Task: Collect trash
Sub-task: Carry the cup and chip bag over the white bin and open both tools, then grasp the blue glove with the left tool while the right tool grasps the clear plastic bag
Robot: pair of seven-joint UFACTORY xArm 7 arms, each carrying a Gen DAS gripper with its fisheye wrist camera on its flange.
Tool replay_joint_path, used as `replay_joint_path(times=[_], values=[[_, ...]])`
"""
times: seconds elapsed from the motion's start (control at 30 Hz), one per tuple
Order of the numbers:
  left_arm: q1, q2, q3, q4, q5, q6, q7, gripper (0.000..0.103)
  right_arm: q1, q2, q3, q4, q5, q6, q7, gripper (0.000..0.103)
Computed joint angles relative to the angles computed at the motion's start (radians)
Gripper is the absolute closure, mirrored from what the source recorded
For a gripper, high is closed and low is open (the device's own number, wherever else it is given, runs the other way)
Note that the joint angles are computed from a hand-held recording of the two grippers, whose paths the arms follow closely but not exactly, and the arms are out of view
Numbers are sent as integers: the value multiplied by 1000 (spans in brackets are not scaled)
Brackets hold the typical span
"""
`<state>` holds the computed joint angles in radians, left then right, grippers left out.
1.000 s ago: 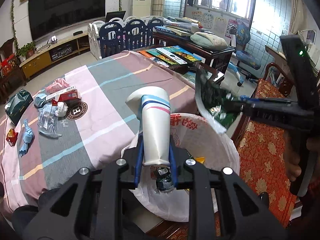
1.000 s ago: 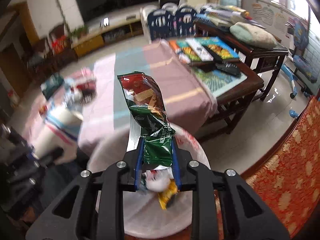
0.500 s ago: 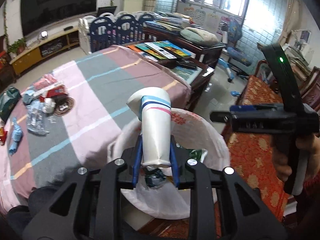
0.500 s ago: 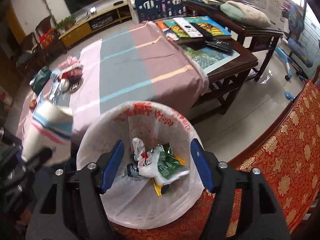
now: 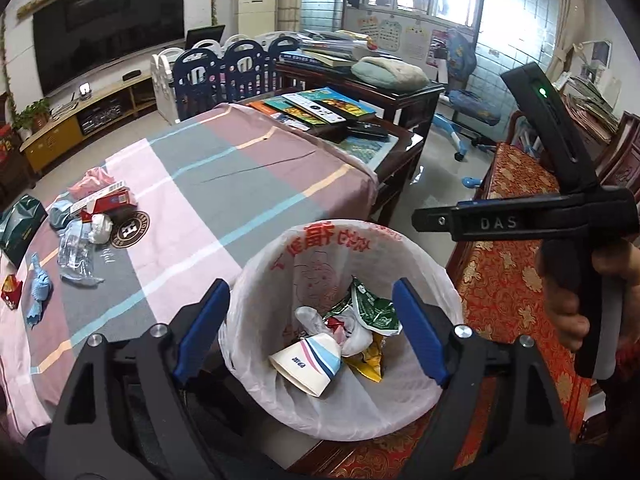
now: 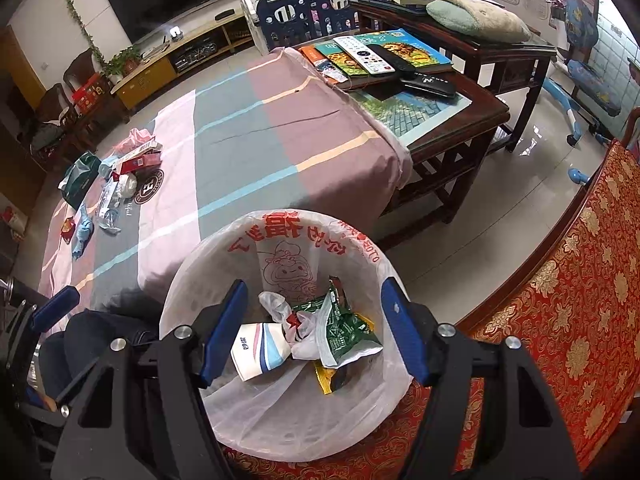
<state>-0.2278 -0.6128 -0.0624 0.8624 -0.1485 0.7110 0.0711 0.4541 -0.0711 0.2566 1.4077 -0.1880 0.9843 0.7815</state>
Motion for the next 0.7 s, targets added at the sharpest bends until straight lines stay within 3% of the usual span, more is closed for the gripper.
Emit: replay_joint_path(times=[0.2, 0.33, 0.43, 0.5, 0.57, 0.63, 0.7], values=[[53, -9, -9, -21, 47, -6, -50, 15, 18, 42, 8, 38, -16, 13, 7, 35], [91, -2, 27, -45, 58, -27, -64, 15, 37, 81, 6, 69, -26, 25, 12, 35], [225, 9, 9, -74, 160, -100, -141, 15, 55, 119, 3, 100, -28, 29, 11, 35], [293, 41, 30, -71, 198, -117, -188, 16, 73, 160, 2, 142, -33, 39, 5, 35], [364, 106, 76, -55, 215, -143, -235, 23, 96, 209, -1, 196, -40, 50, -5, 35], [403, 188, 117, -5, 216, -133, -254, 47, 123, 261, -6, 256, -43, 61, -17, 35], [438, 309, 162, 82, 212, -117, -253, 52, 150, 307, -13, 315, -40, 68, -32, 35]])
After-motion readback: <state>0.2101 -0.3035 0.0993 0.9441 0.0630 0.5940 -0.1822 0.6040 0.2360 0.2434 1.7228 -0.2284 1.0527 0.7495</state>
